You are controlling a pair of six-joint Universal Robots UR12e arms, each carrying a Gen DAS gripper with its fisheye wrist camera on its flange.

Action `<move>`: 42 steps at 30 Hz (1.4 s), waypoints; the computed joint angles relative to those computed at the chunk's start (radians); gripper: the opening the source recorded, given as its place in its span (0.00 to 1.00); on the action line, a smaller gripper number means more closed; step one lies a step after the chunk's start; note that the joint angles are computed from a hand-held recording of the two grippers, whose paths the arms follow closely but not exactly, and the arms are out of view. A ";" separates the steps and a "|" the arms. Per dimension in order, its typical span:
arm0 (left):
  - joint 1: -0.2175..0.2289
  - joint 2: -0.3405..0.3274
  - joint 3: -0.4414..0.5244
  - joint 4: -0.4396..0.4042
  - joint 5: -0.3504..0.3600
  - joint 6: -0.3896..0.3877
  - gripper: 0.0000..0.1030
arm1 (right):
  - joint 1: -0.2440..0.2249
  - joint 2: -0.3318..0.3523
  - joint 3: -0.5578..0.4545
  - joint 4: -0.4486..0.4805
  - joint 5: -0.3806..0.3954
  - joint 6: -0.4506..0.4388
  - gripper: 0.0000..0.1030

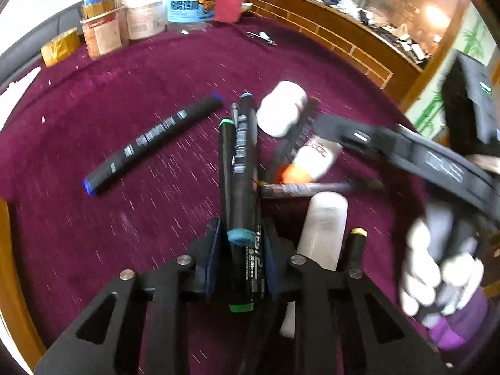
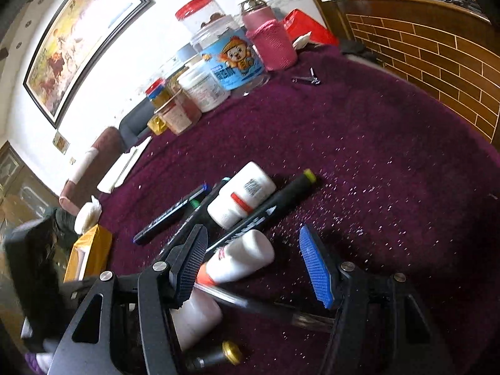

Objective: Organize rigid objects
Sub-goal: 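Grasp a bundle of black markers with the left tool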

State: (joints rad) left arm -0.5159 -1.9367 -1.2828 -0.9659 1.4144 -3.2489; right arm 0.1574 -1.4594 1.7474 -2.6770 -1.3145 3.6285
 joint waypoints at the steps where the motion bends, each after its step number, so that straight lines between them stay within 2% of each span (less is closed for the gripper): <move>1: -0.001 0.011 -0.014 0.007 -0.001 -0.005 0.21 | 0.001 0.000 -0.001 0.006 0.001 -0.006 0.55; 6: 0.009 0.039 -0.059 0.099 -0.002 -0.051 0.21 | 0.002 0.000 -0.001 0.019 0.002 -0.015 0.54; 9: 0.018 0.031 -0.049 0.104 -0.011 -0.093 0.21 | -0.002 -0.003 0.005 0.019 0.004 0.000 0.55; 12: 0.017 0.033 -0.047 0.122 0.031 -0.106 0.21 | -0.010 -0.004 0.008 0.025 0.022 0.019 0.55; 15: 0.007 0.016 -0.012 0.115 0.119 -0.070 0.21 | -0.012 -0.005 0.012 0.019 0.027 0.027 0.55; 17: -0.002 -0.009 0.026 0.110 0.205 0.000 0.22 | -0.009 -0.005 0.010 0.024 0.021 0.020 0.55; 19: -0.003 -0.030 0.052 0.102 0.256 0.057 0.30 | -0.007 -0.004 0.007 0.028 0.016 0.015 0.55; 21: 0.000 -0.060 0.090 0.066 0.301 0.110 0.32 | -0.006 -0.003 0.006 0.030 0.014 0.014 0.55; 25: 0.014 -0.108 0.146 -0.025 0.264 0.172 0.34 | -0.005 0.000 0.003 0.031 0.011 0.004 0.55; 27: 0.010 -0.108 0.134 0.019 0.274 0.187 0.35 | -0.004 0.001 0.002 0.031 0.010 0.001 0.55; 29: 0.008 -0.108 0.138 -0.001 0.270 0.162 0.27 | -0.004 0.002 0.001 0.031 0.010 -0.001 0.55; 30: 0.013 -0.103 0.138 -0.019 0.237 0.150 0.16 | -0.004 0.002 0.001 0.031 0.010 -0.001 0.56; 31: 0.018 -0.095 0.136 -0.046 0.200 0.138 0.12 | -0.004 0.002 0.001 0.031 0.010 -0.001 0.56; 35: 0.016 -0.036 0.068 -0.073 0.155 0.119 0.12 | -0.003 0.002 0.000 0.031 0.009 0.001 0.56; 38: -0.003 -0.012 0.039 -0.076 0.204 0.076 0.13 | -0.003 0.003 -0.001 0.032 0.009 -0.002 0.57; 39: -0.007 -0.017 0.041 -0.069 0.210 0.073 0.14 | -0.003 0.004 -0.002 0.032 0.010 -0.003 0.58; 41: -0.023 -0.025 0.035 -0.014 0.269 0.068 0.26 | -0.003 0.004 -0.002 0.033 0.010 -0.005 0.58; 42: -0.029 -0.033 0.035 0.015 0.307 0.053 0.35 | -0.004 0.004 -0.002 0.031 0.013 -0.004 0.58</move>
